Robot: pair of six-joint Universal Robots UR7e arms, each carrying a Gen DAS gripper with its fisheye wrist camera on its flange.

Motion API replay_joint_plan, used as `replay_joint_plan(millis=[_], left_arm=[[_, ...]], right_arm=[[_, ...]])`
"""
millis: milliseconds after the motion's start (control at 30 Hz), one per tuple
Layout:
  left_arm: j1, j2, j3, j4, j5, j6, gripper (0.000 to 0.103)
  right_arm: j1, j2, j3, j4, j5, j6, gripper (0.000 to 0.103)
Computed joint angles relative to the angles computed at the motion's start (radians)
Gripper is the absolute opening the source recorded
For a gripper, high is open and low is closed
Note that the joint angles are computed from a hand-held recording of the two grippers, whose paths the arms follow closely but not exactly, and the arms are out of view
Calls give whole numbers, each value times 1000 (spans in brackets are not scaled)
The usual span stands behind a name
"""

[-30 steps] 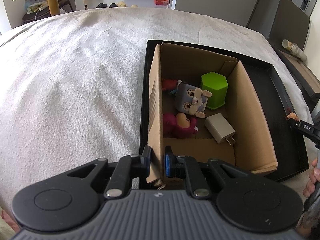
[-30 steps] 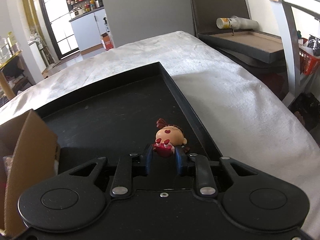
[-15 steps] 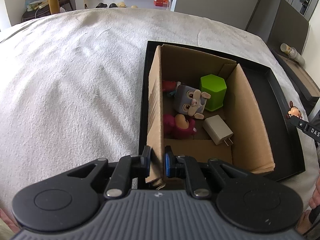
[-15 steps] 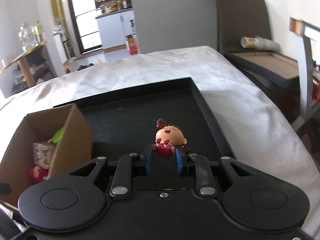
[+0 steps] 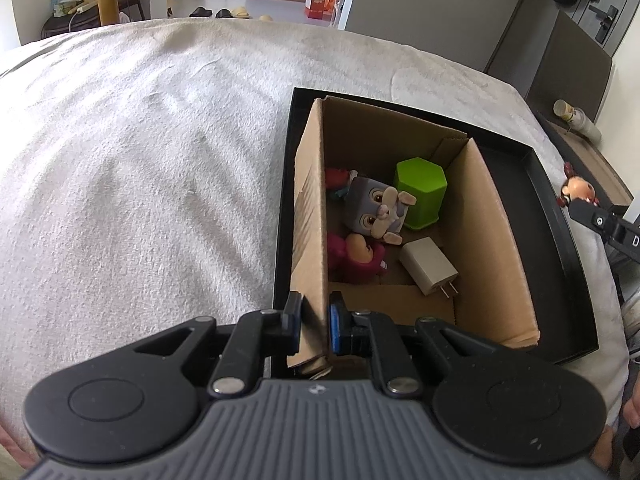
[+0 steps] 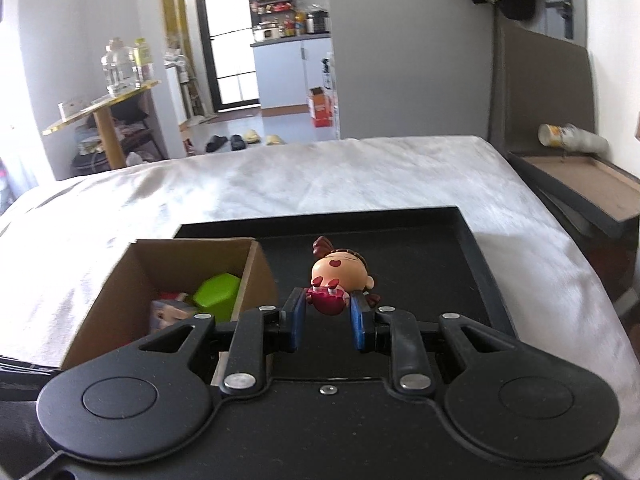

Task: Organize rigid objects
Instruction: 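Lift the doll figure and carry it over the box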

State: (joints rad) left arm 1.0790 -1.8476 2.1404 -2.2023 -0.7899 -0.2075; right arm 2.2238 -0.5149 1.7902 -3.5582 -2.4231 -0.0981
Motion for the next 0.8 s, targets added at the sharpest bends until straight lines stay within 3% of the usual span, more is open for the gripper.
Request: replay_joint_plan(millis=[533,800], left_arm=[[24,-7,0,-37,-46,24,13],[31,-13,0,-45,-63,30,13]], right_arm=[[50,53,-105,121,44,-45,24],[55,71,-146,241,66,25,24]])
